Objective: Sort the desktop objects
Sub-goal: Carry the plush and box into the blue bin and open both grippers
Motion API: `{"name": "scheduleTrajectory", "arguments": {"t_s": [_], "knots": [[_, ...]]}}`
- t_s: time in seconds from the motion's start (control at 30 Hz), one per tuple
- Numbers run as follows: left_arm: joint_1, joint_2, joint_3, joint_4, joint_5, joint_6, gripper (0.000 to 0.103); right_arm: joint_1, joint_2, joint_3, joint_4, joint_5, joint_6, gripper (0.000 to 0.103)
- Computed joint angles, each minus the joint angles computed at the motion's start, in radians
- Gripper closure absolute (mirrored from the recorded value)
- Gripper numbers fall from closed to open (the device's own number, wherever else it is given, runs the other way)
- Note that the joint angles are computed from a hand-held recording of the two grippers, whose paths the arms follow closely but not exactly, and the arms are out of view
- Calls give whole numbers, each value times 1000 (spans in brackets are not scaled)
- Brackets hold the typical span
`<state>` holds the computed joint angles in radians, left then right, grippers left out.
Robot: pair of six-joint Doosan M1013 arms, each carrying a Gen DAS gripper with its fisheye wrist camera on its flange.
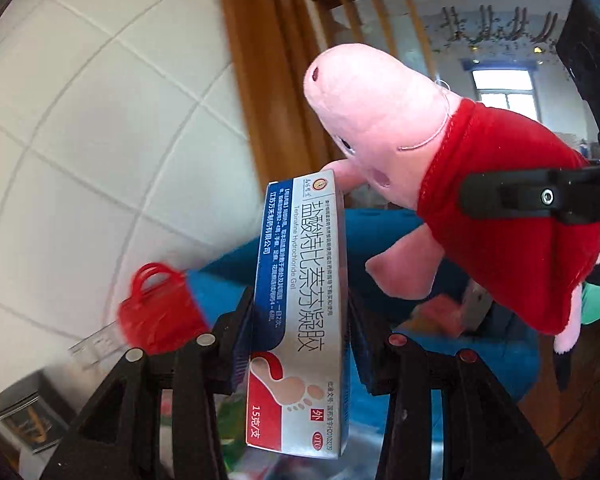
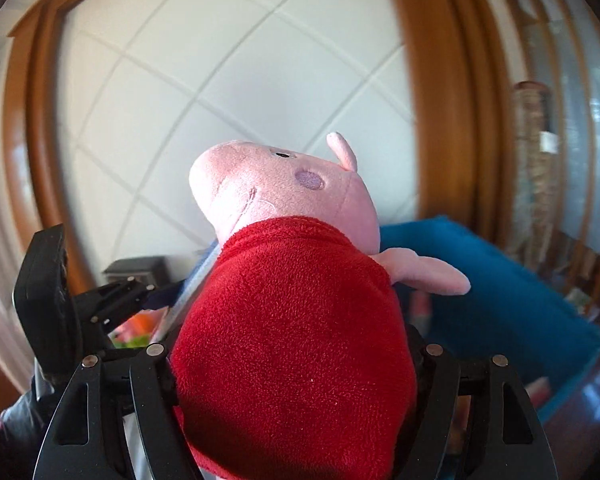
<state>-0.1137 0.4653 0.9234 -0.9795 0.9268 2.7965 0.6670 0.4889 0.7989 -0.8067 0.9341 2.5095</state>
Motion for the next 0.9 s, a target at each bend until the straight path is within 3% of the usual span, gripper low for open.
{"name": "scheduleTrajectory", "arguments": {"t_s": [0.17,0.2,0.27,0.4,0.47,0.6,0.77,0.9], "knots": [[-101,63,-120,104,39,-136,60,-84,-43,54,21,66,11,26],[-120,72,-138,135,32,-163,60,-99,-37,44,36,92,-5,18],[-152,97,-187,206,22,-227,58,-122,-38,48,15,114,0,13],[-184,104,-209,333,-88,-392,17,-152,-57,74,9,65,41,7],[-191,114,-229,350,-107,-441,14,-147,-81,110,-14,25,72,3],[-186,93,-187,393,-158,-479,13,-137,-110,159,-39,-33,116,1],[-173,17,-27,401,-278,-421,13,-133,-132,221,-17,-113,116,0],[-165,-38,71,438,-346,-456,13,-118,-134,245,-5,-148,94,0]]}}
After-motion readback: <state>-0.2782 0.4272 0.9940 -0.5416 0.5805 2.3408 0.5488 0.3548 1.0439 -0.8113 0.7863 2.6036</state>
